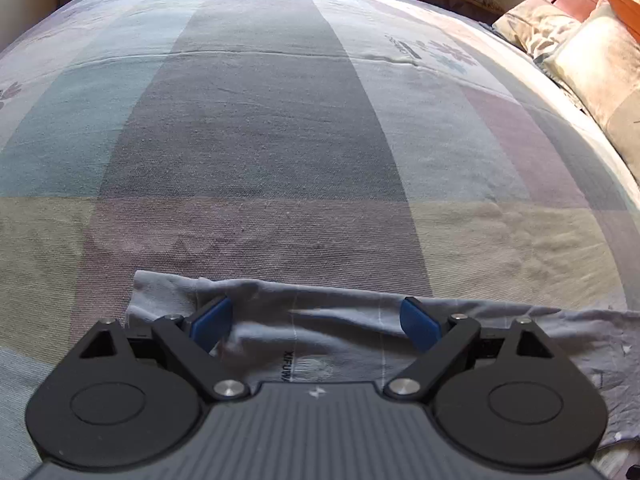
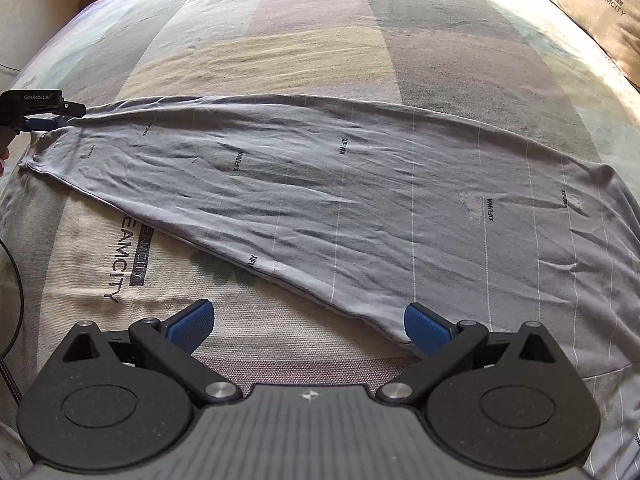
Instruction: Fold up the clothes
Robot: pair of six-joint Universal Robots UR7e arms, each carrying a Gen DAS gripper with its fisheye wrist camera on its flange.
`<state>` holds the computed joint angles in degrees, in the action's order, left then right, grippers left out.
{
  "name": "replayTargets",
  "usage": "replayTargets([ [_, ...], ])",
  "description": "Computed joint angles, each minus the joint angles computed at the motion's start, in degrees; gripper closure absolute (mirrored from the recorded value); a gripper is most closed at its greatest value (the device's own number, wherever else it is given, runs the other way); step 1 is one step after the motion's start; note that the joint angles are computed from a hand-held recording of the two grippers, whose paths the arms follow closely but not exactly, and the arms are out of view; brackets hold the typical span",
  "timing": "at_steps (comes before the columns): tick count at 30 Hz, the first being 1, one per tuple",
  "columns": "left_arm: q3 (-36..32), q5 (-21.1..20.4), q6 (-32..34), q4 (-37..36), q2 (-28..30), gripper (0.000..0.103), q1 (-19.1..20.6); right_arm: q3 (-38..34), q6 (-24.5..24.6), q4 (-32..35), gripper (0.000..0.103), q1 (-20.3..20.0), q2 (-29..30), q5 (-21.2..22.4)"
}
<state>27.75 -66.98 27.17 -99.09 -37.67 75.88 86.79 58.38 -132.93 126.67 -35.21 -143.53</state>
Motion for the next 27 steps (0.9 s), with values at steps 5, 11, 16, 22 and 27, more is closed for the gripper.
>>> replayTargets([
  [5, 9.50, -2.34, 7.78, -0.46, -4.95, 0.012, -1.12, -1.27, -2.40, -0.85, 0.000, -0.07, 1.05, 0.50],
  [11, 14.24, 6.95, 8.33, -4.83, -7.38, 0.010, -0.33, -2.21, -4.51, -0.94, 0.000, -0.58, 1.74, 2.17],
  [16, 15.64, 4.64, 8.71, -4.56, -9.56, 0.013, -1.24, -1.27, -1.94, 0.58, 0.000, -2.07, 1.36, 6.11],
  [22, 27.28, 1.09, 18.06, -9.55, -14.38, 0.012, -3.19, -5.36, -1.35, 9.16, 0.000, -1.47, 4.37, 3.39],
  [27, 30.86, 5.26, 13.47, -9.30, -16.16, 0.010, -2.35, -6.65, 0.31, 12.79, 0.000, -1.39, 4.59, 4.01],
])
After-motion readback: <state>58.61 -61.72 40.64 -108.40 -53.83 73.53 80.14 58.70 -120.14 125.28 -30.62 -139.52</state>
